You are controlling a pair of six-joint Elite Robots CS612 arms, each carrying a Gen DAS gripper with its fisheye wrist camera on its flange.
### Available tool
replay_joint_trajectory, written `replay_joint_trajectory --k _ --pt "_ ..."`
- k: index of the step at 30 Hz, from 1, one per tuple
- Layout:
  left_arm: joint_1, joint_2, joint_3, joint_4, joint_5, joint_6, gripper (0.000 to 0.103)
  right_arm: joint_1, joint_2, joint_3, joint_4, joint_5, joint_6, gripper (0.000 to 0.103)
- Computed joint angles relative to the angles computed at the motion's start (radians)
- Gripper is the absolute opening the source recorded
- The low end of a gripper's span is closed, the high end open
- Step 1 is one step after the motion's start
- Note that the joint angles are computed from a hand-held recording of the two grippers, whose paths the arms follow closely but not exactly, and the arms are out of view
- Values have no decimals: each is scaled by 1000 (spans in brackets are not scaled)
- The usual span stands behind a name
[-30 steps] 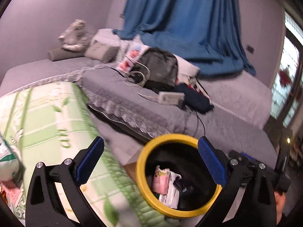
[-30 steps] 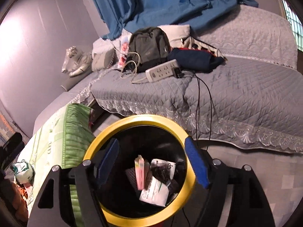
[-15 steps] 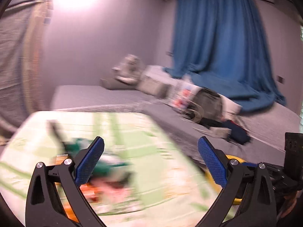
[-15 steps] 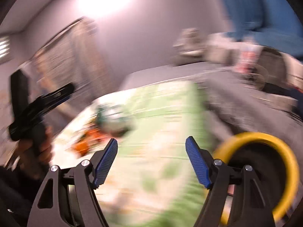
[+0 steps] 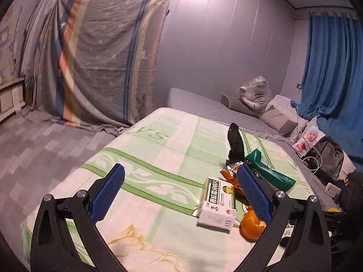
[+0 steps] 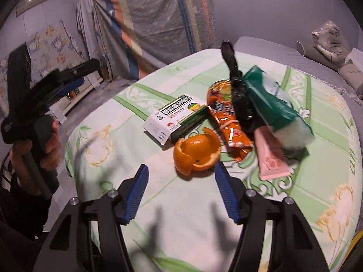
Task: Collect trash
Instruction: 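Grasp the orange tangerine peel with the right gripper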
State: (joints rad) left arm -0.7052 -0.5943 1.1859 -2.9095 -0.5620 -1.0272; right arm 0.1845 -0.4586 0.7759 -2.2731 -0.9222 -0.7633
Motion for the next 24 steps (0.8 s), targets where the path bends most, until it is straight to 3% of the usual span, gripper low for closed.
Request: replay_joint_trajectory --k 1,7,14,18,24 --pt "2 -3 11 -19 -8 -3 95 5 5 -6 7 -10 -5 48" --pt "9 -3 36 -66 -58 10 95 36 51 -88 51 -107 5 43" --pt "24 -1 30 -16 -140 -1 95 55 87 -137 66 -179 12 22" --pt "29 5 9 29 -186 25 95 44 89 -154 107 -132 29 15" --pt "38 35 -60 76 -280 102 95 0 82 -171 197 36 90 14"
